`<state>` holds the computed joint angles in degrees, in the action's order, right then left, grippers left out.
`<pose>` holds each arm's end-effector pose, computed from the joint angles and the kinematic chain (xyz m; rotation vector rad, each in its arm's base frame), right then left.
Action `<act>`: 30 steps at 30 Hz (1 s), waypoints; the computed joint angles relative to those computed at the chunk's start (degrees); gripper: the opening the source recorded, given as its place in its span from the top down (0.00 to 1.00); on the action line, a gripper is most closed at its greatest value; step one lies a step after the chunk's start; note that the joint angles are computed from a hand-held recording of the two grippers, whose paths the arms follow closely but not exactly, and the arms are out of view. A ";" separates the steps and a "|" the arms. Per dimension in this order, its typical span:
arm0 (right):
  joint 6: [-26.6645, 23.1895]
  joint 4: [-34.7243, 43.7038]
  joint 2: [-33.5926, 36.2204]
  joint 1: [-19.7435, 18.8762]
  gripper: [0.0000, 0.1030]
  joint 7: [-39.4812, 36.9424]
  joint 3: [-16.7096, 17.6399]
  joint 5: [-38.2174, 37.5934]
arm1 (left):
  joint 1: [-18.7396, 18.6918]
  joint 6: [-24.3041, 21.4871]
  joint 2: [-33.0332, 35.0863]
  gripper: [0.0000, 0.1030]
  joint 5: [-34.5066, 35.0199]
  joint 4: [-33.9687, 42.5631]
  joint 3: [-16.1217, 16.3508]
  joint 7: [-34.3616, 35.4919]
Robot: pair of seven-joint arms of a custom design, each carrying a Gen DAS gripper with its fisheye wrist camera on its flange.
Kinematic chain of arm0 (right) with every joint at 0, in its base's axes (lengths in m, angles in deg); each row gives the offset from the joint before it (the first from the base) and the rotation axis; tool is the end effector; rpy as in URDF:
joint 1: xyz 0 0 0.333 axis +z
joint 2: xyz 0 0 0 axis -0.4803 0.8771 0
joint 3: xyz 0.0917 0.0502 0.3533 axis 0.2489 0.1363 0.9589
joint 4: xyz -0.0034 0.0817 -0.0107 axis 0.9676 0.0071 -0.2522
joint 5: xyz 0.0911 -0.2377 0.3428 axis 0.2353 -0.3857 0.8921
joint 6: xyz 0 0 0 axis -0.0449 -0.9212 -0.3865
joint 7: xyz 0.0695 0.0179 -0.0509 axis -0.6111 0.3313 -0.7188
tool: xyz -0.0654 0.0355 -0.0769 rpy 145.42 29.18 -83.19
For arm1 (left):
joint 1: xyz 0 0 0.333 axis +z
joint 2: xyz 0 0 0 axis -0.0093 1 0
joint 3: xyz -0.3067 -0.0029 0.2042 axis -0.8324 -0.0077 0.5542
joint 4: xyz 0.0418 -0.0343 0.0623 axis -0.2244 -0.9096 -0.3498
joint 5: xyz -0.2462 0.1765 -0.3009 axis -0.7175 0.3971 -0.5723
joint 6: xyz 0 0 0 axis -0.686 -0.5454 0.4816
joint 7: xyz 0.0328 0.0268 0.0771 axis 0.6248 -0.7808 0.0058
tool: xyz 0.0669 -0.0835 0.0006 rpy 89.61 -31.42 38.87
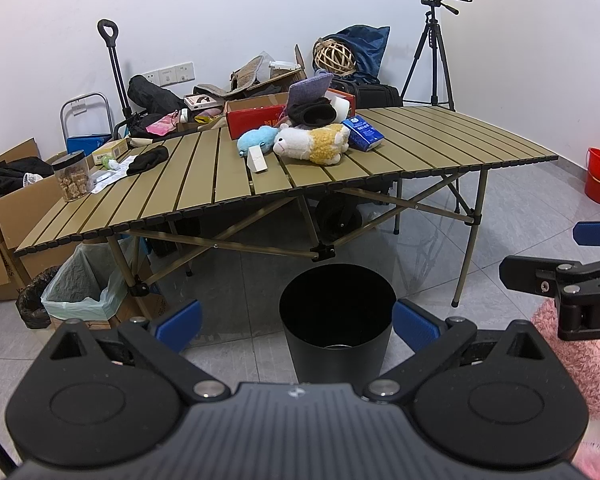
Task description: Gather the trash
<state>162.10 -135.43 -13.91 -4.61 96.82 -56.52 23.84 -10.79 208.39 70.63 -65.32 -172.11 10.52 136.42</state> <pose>0.5687 0.3240 0.6062 -1.3488 1.8454 -0.9926 0.6705 -0.2778 0.6022 -1.0909 2.1121 -1.0362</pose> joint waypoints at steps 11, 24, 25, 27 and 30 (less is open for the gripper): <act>0.34 0.27 0.46 0.00 0.00 0.24 -0.21 -0.42 | -1.17 1.02 0.97 0.00 2.25 1.42 1.05 -1.95; 2.25 3.93 3.83 -0.39 0.00 -1.79 -2.16 1.05 | -1.87 0.11 5.18 0.00 5.58 6.34 2.08 -5.12; 2.30 4.00 3.90 -0.28 0.00 -1.83 -2.32 1.09 | -1.81 0.05 5.34 0.00 5.66 6.52 2.04 -5.19; 2.90 4.55 4.51 -0.39 0.00 -2.26 -2.80 1.50 | -1.92 -0.32 5.96 0.00 5.99 7.44 2.16 -5.54; 3.27 5.24 5.17 -0.31 0.00 -2.79 -3.34 1.92 | -1.99 -1.18 7.24 0.00 6.18 9.33 2.12 -5.81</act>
